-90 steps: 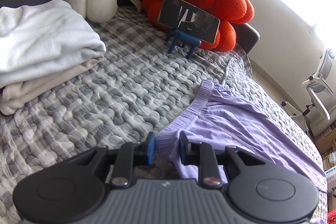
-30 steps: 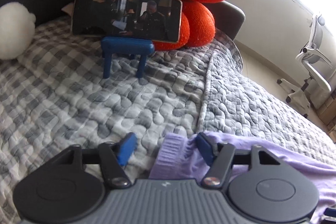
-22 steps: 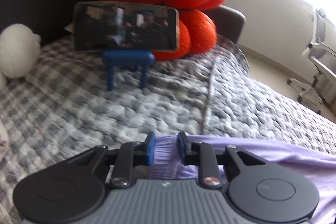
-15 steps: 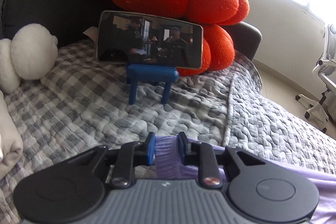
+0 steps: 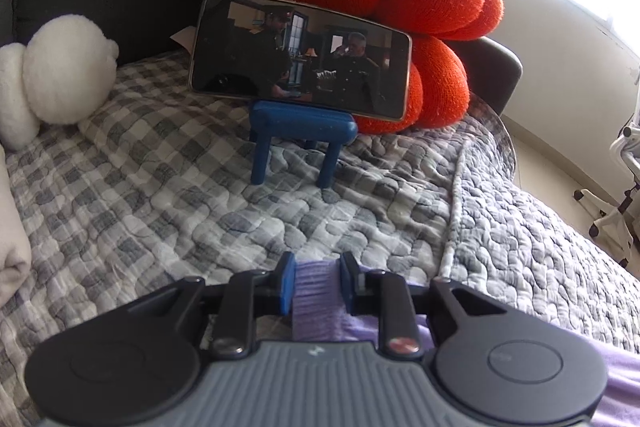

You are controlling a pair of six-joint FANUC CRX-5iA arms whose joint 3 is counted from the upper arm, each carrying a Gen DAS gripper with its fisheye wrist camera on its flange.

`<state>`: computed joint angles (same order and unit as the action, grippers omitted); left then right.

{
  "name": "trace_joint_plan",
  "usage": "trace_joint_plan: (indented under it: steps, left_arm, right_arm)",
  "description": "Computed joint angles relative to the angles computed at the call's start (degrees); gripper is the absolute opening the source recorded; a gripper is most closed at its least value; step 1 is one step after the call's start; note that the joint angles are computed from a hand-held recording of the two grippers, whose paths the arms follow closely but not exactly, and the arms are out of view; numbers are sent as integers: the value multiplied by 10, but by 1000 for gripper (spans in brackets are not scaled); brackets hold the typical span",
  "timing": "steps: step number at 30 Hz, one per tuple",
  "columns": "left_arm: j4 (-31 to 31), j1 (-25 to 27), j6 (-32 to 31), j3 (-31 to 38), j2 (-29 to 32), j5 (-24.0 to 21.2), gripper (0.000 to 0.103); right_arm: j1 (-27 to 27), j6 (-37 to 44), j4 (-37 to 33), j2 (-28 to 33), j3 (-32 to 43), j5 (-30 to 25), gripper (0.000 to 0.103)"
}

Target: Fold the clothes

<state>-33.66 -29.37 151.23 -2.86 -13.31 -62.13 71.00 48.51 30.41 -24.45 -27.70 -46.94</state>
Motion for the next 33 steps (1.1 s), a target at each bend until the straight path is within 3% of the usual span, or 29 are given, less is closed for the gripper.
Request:
trace_joint_plan:
  steps: [2, 4, 5, 6, 10, 11, 13, 14, 15, 17, 19, 22, 23, 25, 27, 33]
  left_arm:
    - [-4, -3, -4, 3, 4, -2, 25]
    - [-4, -4, -8, 3, 5, -2, 25]
    - [-2, -2, -10, 1, 3, 0, 25]
    - [0, 0, -12, 0, 2, 2, 25]
    - [9, 6, -22, -6, -3, 10, 25]
    - [8, 5, -22, -5, -2, 9, 25]
    - [7, 3, -22, -4, -1, 8, 25]
    - [10, 4, -20, -4, -2, 10, 25]
    - [13, 6, -22, -6, -3, 13, 26]
    - [27, 16, -27, -10, -9, 21, 26]
    - [55, 34, -38, -25, -24, 42, 36]
    - [36, 24, -28, -26, -38, 30, 44]
    - [27, 18, -23, -28, -45, 25, 45]
    - [15, 8, -19, -33, -57, 19, 49]
    - [15, -2, -32, -36, -61, 18, 49]
    - [-24, -52, -55, -17, -33, -16, 49]
  right_arm:
    - [0, 24, -2, 16, 8, 5, 41]
    - [-5, 33, -3, 32, 16, 3, 31]
    - [-10, 42, -20, 33, 23, 6, 10]
    - [-13, 53, -39, 33, 31, 6, 4]
    - [-26, 159, -131, 18, 70, -7, 4]
    - [-30, 174, -129, 16, 74, -9, 7]
    - [-41, 140, -68, 16, 64, 3, 31]
    - [-55, 115, -45, 20, 63, 12, 59]
    - [-76, 112, -50, 28, 71, 22, 66]
    - [-121, 132, -85, 59, 102, 32, 65]
    - [-149, 144, -93, 99, 131, 23, 65]
    - [-168, 187, -114, 150, 165, 5, 50]
    - [-170, 207, -127, 160, 173, 0, 37]
    - [-169, 216, -123, 161, 160, 27, 30]
    - [-172, 232, -138, 162, 164, 33, 3]
    - [-143, 155, 3, 172, 134, 36, 0]
